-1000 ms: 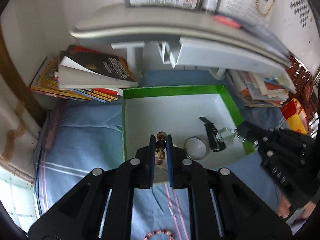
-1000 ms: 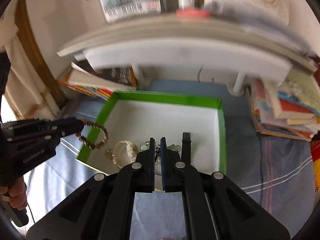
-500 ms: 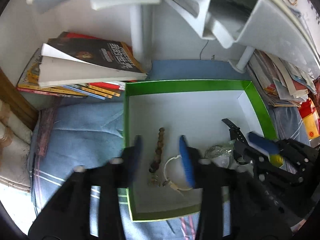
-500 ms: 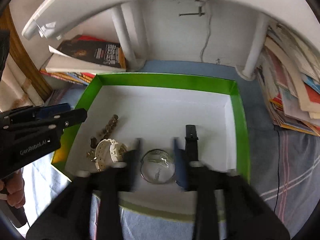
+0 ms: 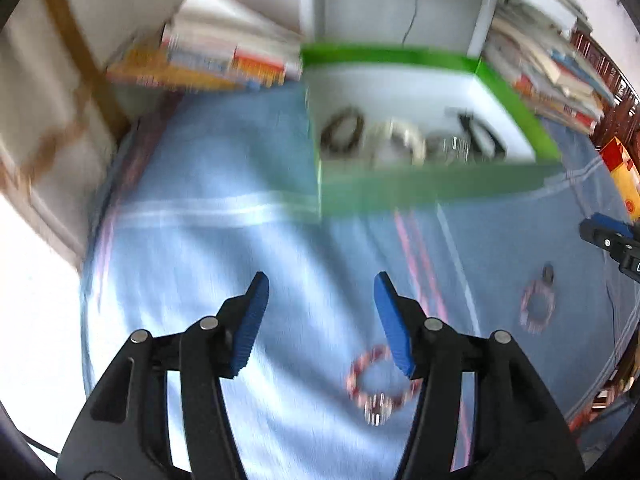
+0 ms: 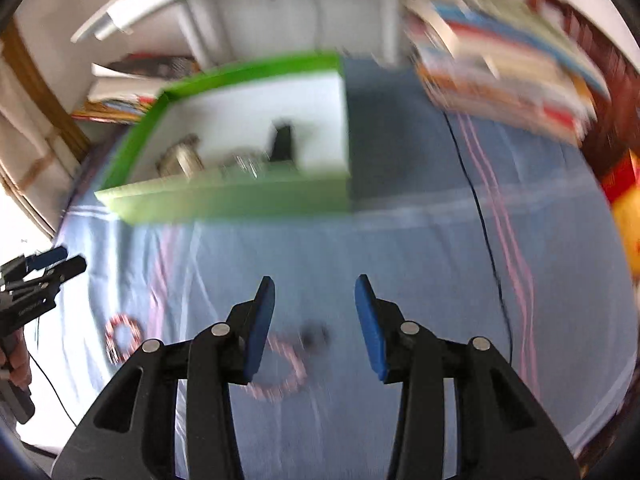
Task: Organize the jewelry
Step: 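Move the left tool to the red bead bracelet while the right moves to the pink bracelet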
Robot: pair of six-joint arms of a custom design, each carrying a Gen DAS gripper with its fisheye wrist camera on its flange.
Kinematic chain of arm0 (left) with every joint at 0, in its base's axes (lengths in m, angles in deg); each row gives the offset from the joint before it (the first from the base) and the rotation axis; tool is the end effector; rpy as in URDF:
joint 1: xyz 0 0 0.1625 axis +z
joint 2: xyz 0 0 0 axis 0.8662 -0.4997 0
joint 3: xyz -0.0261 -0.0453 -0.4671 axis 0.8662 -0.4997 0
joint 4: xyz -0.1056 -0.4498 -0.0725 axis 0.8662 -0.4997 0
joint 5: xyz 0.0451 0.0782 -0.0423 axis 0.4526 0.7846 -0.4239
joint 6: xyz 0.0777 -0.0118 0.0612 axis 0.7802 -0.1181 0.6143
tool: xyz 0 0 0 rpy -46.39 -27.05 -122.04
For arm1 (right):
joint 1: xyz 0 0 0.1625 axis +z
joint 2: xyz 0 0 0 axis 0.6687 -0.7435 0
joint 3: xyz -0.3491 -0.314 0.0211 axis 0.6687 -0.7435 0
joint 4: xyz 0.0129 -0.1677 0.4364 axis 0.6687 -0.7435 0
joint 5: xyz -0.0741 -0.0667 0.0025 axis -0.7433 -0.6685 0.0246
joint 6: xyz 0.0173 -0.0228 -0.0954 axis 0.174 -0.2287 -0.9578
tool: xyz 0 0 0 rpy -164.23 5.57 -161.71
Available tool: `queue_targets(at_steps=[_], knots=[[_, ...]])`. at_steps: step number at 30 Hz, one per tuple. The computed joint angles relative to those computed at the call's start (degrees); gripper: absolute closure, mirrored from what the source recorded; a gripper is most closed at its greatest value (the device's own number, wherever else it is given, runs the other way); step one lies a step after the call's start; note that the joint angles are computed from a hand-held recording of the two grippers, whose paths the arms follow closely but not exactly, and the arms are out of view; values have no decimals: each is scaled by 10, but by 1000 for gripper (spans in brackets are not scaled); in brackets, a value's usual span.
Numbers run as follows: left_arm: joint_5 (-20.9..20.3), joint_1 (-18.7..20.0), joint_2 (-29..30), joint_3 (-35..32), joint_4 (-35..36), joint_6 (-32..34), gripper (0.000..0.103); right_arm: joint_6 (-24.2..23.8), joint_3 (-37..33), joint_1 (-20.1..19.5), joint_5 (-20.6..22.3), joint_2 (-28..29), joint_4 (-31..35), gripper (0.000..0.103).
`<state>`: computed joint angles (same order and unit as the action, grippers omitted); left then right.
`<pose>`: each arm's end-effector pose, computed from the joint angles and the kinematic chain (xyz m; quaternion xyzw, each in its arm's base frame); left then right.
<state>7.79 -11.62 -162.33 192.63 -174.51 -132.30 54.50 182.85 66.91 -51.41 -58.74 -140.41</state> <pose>-0.1876 -0.5351 0.2631 0.0169 0.8837 -0.2555 0.3917 0.2825 -0.5896 0.1976 0.1974 -0.9232 0.1672 0.2842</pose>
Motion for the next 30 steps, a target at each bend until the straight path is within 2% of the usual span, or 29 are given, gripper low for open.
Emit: queue_targets(at_steps=[4,8,12,16,20,24,30], knots=[[-28,-7,-19,32,20,-38,45,25,36,-3,-16,-11,8,61],[-31,-15,-22,49,30,-36,38,16,44,4,-38,8,-2,61],[-30,-13,-15,52,30,-26,36,12,41,9,-65,32,4,59],[-28,0,-4,43,56,-37,34,1,49,12,-71,33,5,53],[-19,16,-18,46,76,-94,31,-6,61,17,-74,26,5,52],[-5,29,-37,39,126,-182,31,-8,69,18,-71,17,7,49],[-25,38,-65,53,85,-188,31,10,75,12,-72,8,19,48]])
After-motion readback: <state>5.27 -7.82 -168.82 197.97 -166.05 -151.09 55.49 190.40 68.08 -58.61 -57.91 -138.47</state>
